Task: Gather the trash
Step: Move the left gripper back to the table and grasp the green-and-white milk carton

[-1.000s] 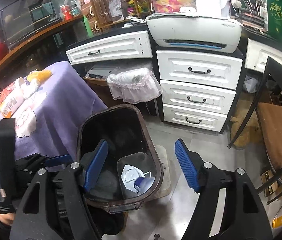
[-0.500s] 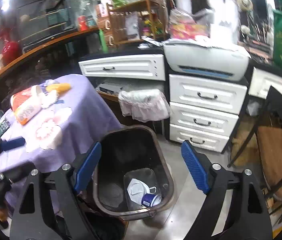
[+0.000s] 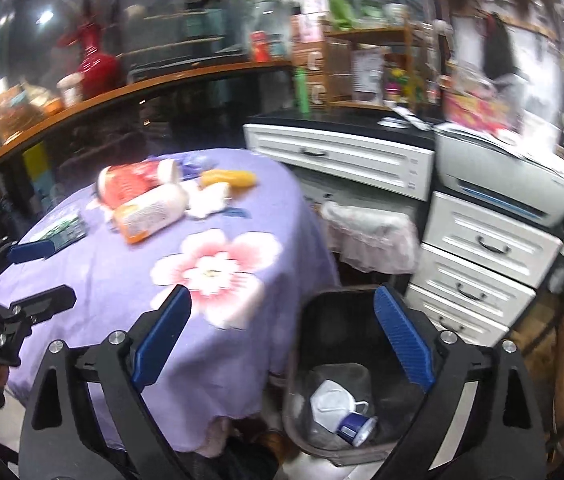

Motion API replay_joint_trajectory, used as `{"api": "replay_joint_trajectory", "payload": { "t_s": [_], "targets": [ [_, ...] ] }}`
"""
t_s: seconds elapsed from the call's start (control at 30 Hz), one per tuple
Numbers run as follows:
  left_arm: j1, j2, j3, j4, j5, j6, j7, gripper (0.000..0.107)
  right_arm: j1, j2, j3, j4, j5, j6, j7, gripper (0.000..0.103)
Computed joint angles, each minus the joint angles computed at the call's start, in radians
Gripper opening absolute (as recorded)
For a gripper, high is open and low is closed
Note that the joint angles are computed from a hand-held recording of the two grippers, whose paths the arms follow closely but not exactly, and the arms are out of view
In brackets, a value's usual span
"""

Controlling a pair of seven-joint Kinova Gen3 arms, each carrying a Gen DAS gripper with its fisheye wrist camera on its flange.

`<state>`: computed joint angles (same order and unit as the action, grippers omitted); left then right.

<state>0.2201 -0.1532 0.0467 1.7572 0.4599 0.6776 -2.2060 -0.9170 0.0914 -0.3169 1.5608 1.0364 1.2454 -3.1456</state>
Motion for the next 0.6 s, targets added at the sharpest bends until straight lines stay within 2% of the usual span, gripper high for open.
{"api": "replay_joint_trajectory", "payload": {
  "t_s": [0.07,0.2,0.33,0.5,0.6],
  "targets": [
    [-0.015,-0.004,-0.043,0.002,0.02,0.015,-0.035,0.098,0.005,0.028,0.005,-0.037,-0.014,-0.038,0.037,0.092],
    [-0.084,0.002,-0.068,-0.01,-0.041,0.025,-0.042,0.098,-0.003,0.089,0.04,-0.12,-0.037,-0.103,0.102,0.092],
    [-0.143,0.035,-0.105,-0.041,-0.05,0.052,-0.079,0.098,-0.029,0.162,0.084,-0.224,-0.07,-0.131,0.179,0.092],
    [-0.236,0.135,-0.12,-0.158,-0.055,0.132,-0.139,0.098,-0.054,0.227,0.137,-0.321,-0.125,-0.154,0.26,0.092],
    [-0.285,0.21,-0.094,-0.262,-0.095,0.206,-0.156,0.097,-0.068,0.252,0.169,-0.356,-0.156,-0.168,0.295,0.092]
  ]
}}
